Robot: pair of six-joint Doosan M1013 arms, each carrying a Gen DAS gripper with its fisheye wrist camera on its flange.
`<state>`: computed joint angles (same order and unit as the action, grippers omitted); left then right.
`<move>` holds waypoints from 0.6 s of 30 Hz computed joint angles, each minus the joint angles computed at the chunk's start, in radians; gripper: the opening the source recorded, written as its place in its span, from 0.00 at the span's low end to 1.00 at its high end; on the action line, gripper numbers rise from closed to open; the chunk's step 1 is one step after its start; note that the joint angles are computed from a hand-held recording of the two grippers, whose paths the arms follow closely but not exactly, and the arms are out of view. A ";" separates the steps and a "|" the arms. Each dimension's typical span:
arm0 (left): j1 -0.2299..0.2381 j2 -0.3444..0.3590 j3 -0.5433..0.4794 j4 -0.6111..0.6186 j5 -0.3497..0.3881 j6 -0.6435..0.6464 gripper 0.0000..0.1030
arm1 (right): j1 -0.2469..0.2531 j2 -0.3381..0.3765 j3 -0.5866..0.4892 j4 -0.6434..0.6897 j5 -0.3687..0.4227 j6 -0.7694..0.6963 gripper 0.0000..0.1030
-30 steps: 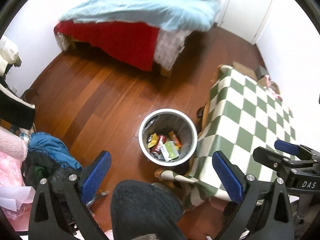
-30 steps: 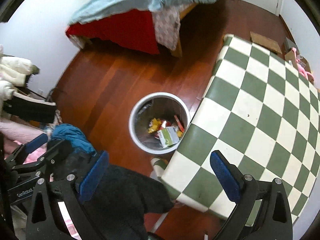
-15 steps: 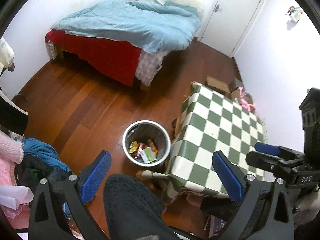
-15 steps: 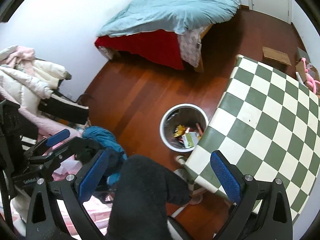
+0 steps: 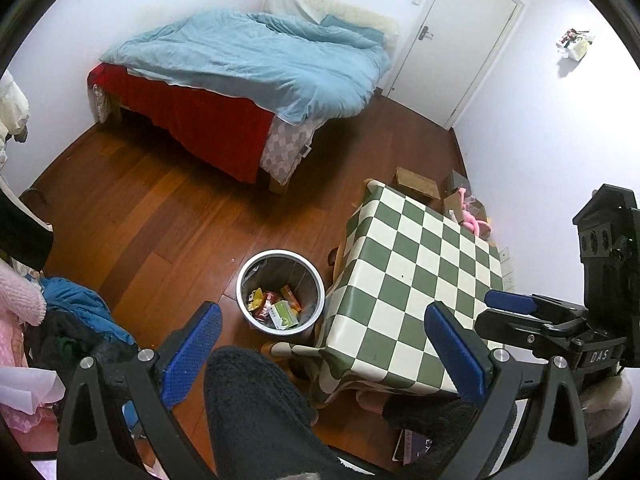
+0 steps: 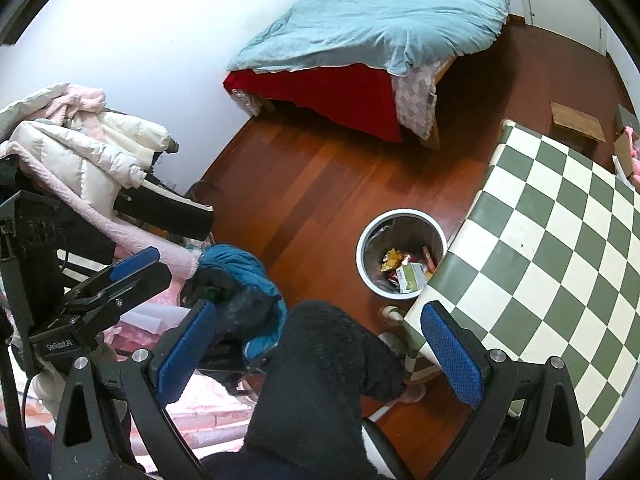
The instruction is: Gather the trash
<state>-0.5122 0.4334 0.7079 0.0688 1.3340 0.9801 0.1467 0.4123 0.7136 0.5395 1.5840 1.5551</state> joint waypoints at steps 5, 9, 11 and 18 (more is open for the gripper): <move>-0.001 -0.002 -0.001 -0.007 0.004 0.006 1.00 | 0.000 0.003 -0.012 0.004 0.017 0.002 1.00; -0.003 -0.003 -0.001 -0.008 0.002 0.004 1.00 | 0.000 0.004 -0.016 0.002 0.023 0.000 1.00; -0.003 -0.004 0.000 -0.010 0.001 0.005 1.00 | -0.001 0.004 -0.014 0.004 0.023 -0.002 1.00; -0.005 -0.006 -0.001 0.000 0.005 0.005 1.00 | -0.001 0.005 -0.016 0.004 0.025 0.000 1.00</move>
